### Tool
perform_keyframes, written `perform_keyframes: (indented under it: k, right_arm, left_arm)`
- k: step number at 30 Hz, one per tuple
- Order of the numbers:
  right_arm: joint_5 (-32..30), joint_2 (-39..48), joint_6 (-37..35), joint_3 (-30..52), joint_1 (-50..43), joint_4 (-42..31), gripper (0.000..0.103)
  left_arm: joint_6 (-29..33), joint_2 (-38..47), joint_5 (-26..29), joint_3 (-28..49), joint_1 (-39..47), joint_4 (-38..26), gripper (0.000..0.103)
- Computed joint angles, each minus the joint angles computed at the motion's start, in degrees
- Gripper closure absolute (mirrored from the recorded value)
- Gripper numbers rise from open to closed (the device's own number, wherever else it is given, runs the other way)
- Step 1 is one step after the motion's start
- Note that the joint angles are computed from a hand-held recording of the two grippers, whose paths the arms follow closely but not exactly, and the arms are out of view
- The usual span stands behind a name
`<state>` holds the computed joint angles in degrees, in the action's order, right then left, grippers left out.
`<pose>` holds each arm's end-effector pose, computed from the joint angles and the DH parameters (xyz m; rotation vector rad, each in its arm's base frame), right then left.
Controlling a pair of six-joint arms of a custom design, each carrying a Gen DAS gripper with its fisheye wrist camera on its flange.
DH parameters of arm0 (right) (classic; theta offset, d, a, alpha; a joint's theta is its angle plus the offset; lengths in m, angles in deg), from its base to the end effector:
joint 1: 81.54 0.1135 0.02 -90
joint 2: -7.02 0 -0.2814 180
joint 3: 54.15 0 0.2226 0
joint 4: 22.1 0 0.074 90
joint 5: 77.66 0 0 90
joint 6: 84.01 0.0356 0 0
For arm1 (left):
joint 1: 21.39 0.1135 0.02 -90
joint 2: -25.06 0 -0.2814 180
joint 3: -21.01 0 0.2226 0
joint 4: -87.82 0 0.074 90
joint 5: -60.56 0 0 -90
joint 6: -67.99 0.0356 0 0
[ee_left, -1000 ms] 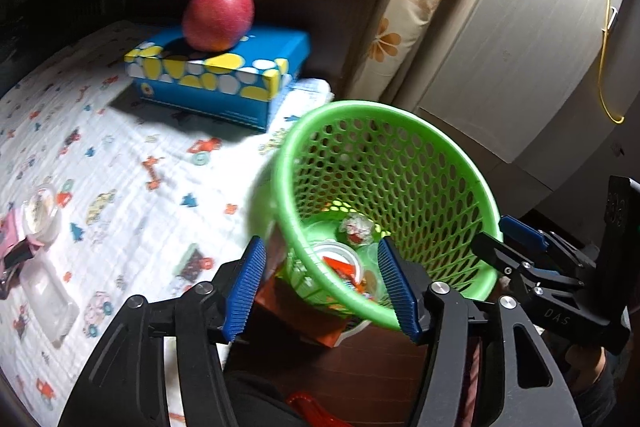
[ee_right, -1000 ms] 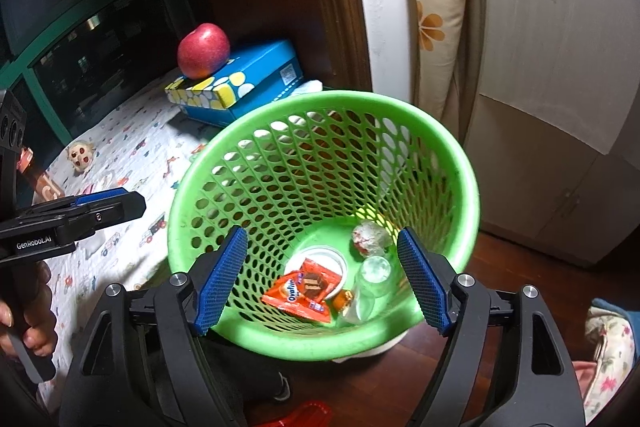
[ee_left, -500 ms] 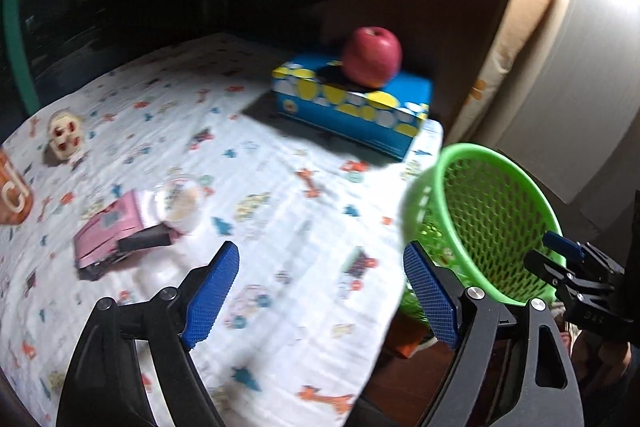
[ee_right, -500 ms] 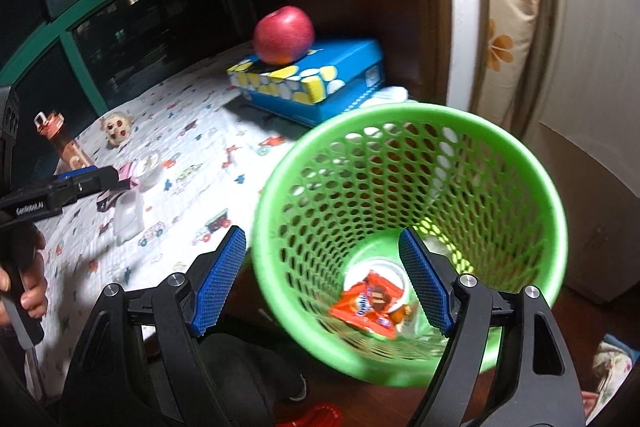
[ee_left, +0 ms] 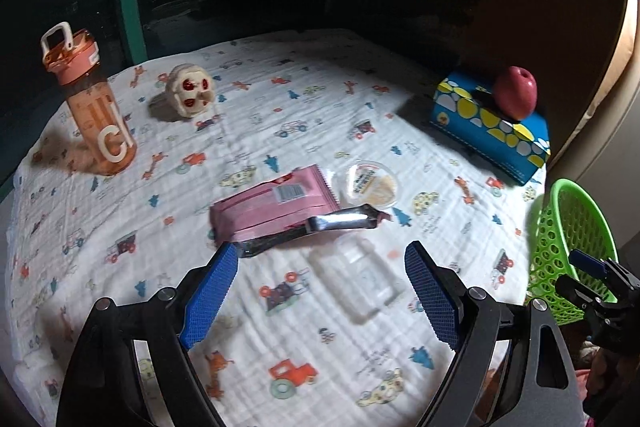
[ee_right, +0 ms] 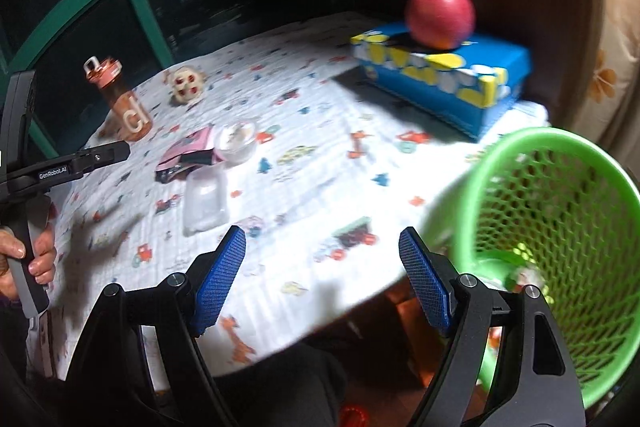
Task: Collect trash
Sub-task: 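Move both open tools back to the clear tray and pink packet, then grasp the clear plastic tray with the right tool while the left tool grasps the pink packet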
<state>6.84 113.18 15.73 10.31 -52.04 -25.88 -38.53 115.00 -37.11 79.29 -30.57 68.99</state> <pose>0.2953 0.1710 0.1577 -0.4591 2.3606 0.4392 0.2759 -0.0398 0.1937 -0.2149 2.4321 -0.0354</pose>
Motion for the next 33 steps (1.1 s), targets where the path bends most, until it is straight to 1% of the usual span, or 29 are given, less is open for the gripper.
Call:
perform_keyframes:
  k: [2,6,12,21,27,28,30,31,32,33]
  right_arm:
    - [0.2,2.3,0.1,3.0,2.2,-1.1,0.024]
    - [-0.3,7.5,0.4,10.2,5.9,-4.1,0.024]
    - [-0.2,16.5,0.2,22.8,10.0,-10.1,0.024]
    - [1.2,29.2,-1.6,40.9,12.9,-20.3,0.025]
    - [2.3,33.5,-2.6,47.0,13.6,-23.7,0.025]
    - [2.5,33.9,-2.8,47.6,13.7,-24.1,0.026]
    - [2.7,34.4,-3.0,48.3,13.7,-24.7,0.036]
    - [2.5,34.4,-3.0,48.2,13.6,-24.8,0.038]
    - [2.4,34.3,-3.1,47.9,13.5,-24.7,0.042]
    - [2.4,34.0,-3.3,47.5,13.5,-24.6,0.042]
  left_arm:
    - [1.2,-0.5,0.1,-1.1,2.4,0.2,0.021]
    - [3.4,-0.8,2.3,-3.1,8.2,1.2,0.021]
    - [6.3,0.5,4.9,-4.6,14.1,3.5,0.021]
    - [11.8,5.4,6.3,-3.9,15.8,7.2,0.021]
    - [16.2,11.0,7.3,-0.2,15.8,7.1,0.021]
    - [16.9,11.7,7.4,0.5,15.7,7.0,0.021]
    - [18.5,13.2,8.1,1.8,15.7,6.7,0.021]
    - [19.4,14.1,8.6,2.7,15.6,6.4,0.021]
    - [20.3,14.9,8.9,3.5,15.6,6.2,0.021]
    - [21.4,15.9,9.5,4.4,15.5,5.8,0.021]
